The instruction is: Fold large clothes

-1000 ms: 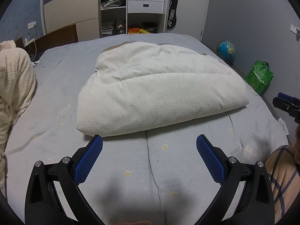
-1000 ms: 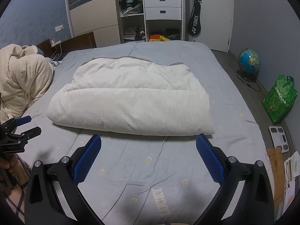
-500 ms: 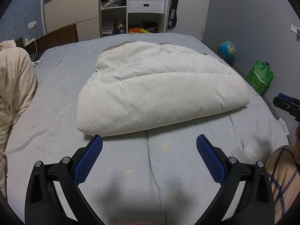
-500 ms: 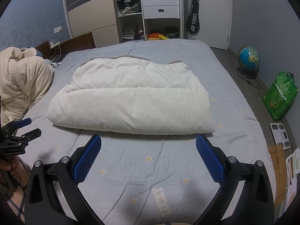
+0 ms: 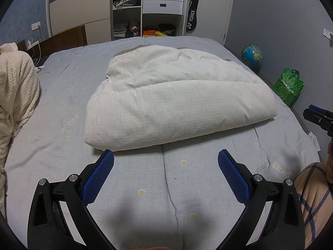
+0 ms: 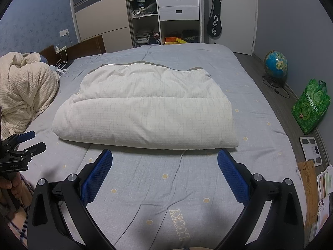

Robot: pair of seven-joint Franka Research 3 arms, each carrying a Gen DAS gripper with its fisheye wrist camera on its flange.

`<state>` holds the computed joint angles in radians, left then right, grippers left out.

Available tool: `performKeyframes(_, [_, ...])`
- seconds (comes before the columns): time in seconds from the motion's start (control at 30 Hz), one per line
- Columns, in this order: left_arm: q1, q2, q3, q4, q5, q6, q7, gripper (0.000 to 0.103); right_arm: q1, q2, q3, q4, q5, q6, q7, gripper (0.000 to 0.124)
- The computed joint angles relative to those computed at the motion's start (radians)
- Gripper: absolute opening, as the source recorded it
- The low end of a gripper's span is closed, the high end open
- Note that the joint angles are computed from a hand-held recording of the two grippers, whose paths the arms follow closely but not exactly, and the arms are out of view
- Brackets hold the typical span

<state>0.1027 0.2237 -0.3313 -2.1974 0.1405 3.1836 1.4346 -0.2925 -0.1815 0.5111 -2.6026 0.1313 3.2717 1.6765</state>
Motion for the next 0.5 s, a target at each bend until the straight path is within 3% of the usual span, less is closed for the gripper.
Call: performKeyframes(0.5, [-0.002,-0.001,0.002,0.0,0.004,0.0,-0.004,0.096,0.006,0.0,-0.007,0.0,-0.002,0.0,0.001,0.096])
